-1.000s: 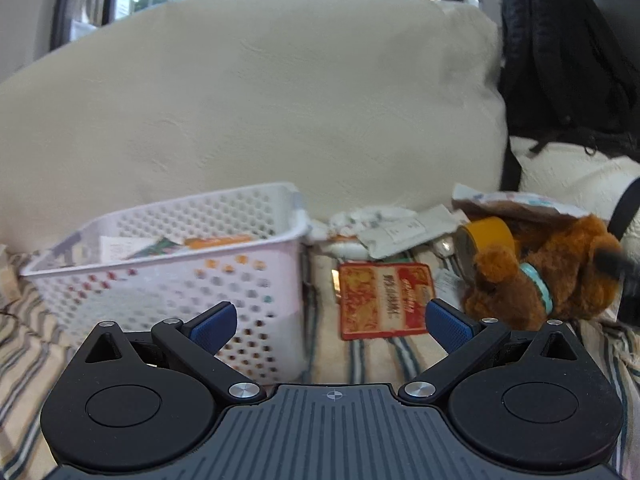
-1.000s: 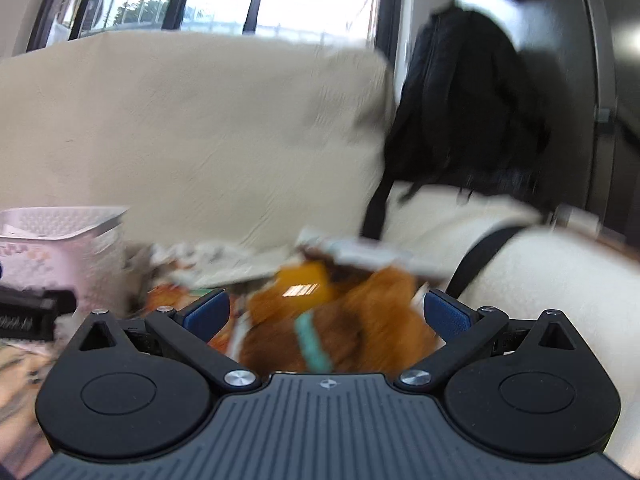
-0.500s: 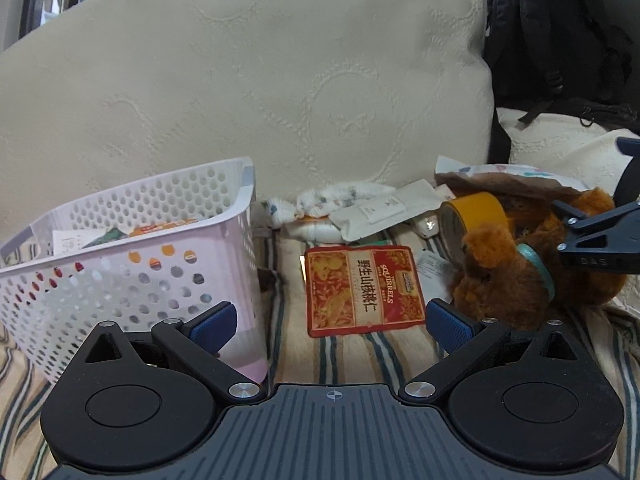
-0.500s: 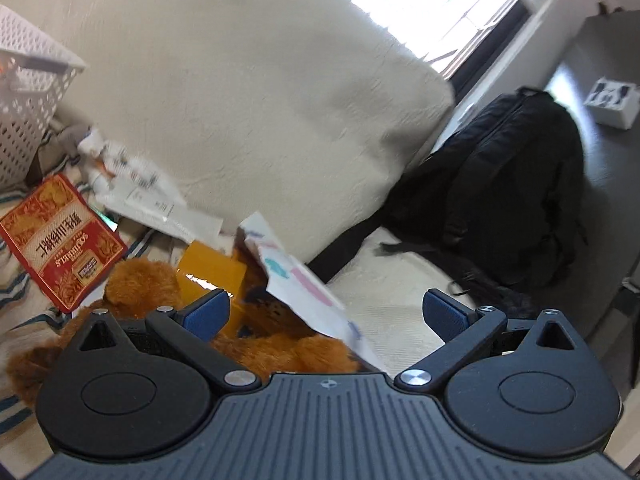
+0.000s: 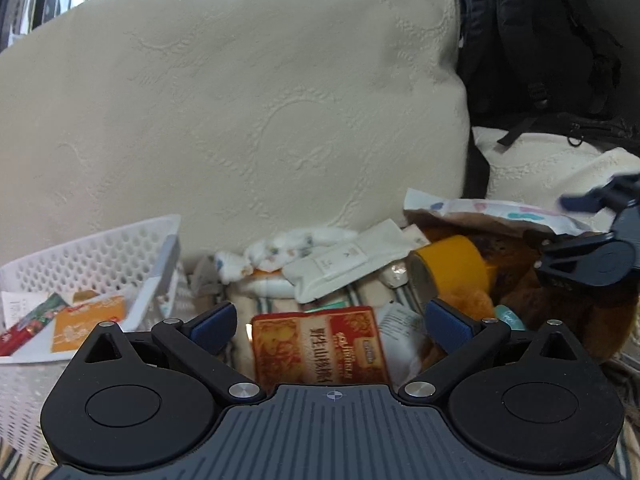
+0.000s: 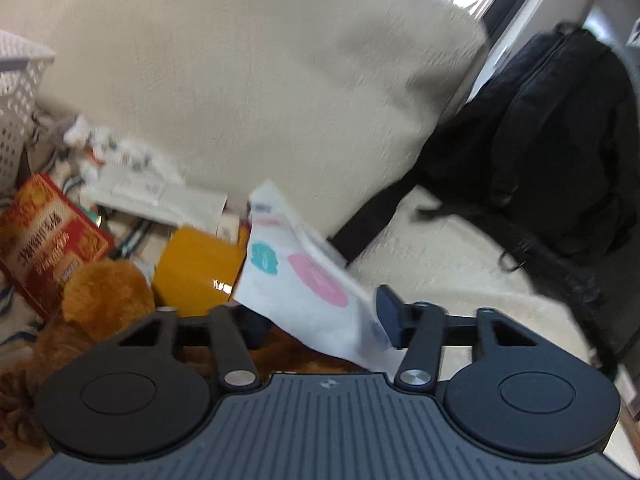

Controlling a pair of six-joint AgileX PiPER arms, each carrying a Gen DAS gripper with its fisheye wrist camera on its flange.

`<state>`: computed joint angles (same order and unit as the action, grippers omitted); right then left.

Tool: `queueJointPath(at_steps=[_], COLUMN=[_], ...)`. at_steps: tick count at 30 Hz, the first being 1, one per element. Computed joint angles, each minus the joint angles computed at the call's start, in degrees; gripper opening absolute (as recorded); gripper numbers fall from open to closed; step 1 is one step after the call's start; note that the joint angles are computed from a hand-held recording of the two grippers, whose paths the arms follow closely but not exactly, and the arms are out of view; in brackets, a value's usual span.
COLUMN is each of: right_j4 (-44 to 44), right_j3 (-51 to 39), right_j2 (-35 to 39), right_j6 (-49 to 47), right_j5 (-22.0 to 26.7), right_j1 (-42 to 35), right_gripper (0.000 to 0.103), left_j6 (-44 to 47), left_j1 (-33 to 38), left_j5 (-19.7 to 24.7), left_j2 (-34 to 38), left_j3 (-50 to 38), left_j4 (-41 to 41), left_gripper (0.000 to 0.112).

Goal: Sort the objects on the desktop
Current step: 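Grasp the white Titanfine wet-wipes pack beside the teddy bear with the right tool, then lift and carry the wet-wipes pack with the right tool toward the white basket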

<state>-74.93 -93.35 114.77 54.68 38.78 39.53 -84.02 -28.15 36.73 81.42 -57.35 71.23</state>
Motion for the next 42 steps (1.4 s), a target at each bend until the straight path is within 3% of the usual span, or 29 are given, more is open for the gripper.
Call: queueJointPath(at_steps=[2, 8, 13, 19, 22, 25, 28, 32, 34, 35, 36, 42], right_j4=[3.1, -2.8, -6.4, -17.2, -17.3, -17.7, -15.6, -13.4, -10.4, -9.2, -10.2, -4.0], right_j3=[-0.7, 6.0, 16.8, 33.9, 41.3, 46.5, 51.1, 55.3, 56.1, 56.2, 57.3, 58.1], right_j2=[-0.1, -5.8, -16.4, -29.5, -36.3, -38.2, -39.0, -37.7, -37.4, -37.1, -36.4, -41.8], right_j6=[-1.8, 6.1, 9.5, 19.9, 21.8, 20.7, 20.0, 22.4, 20.5, 19.3, 20.5, 22.0], right_j5=[-1.0, -5.6, -9.7, -5.5, -4.7, 1.9, 3.0, 7.6, 8.9, 9.9, 13.2, 15.1], right_j1=[-0.7, -1.0, 2.2, 12.4, 18.6, 27.2, 32.1, 38.0, 39.6, 40.3, 42.8, 46.1], right_gripper=[0.037, 0.018, 0.017, 0.014, 0.013, 0.014, 0.018, 0.035, 0.061, 0.081, 0.087, 0.088], left_j6=[0.2, -0.2, 0.0, 0.0, 0.2, -0.6, -0.1, 1.3, 1.9, 2.4, 2.6, 11.9], left_j1=[-0.3, -0.3, -1.3, -5.5, -8.8, -12.7, -15.7, -18.3, -18.6, -18.7, -18.8, -14.2], left_j5=[0.3, 2.7, 4.8, 10.3, 14.6, 19.3, 23.5, 27.5, 28.2, 28.4, 28.4, 20.3], left_j2=[0.6, 0.1, -3.6, -11.3, -14.7, -19.0, -21.5, -22.9, -23.4, -23.5, -23.7, -19.4], left_j3=[0.2, 1.5, 3.4, 7.2, 8.7, 10.7, 11.8, 12.4, 12.3, 11.9, 11.8, 8.1], left_j4=[0.1, -0.2, -2.2, -3.5, -4.0, -3.9, -4.7, -5.7, -5.6, -5.7, -5.6, -5.9], left_gripper=[0.103, 0.103, 0.103, 0.103, 0.103, 0.103, 0.103, 0.103, 0.103, 0.103, 0.103, 0.103])
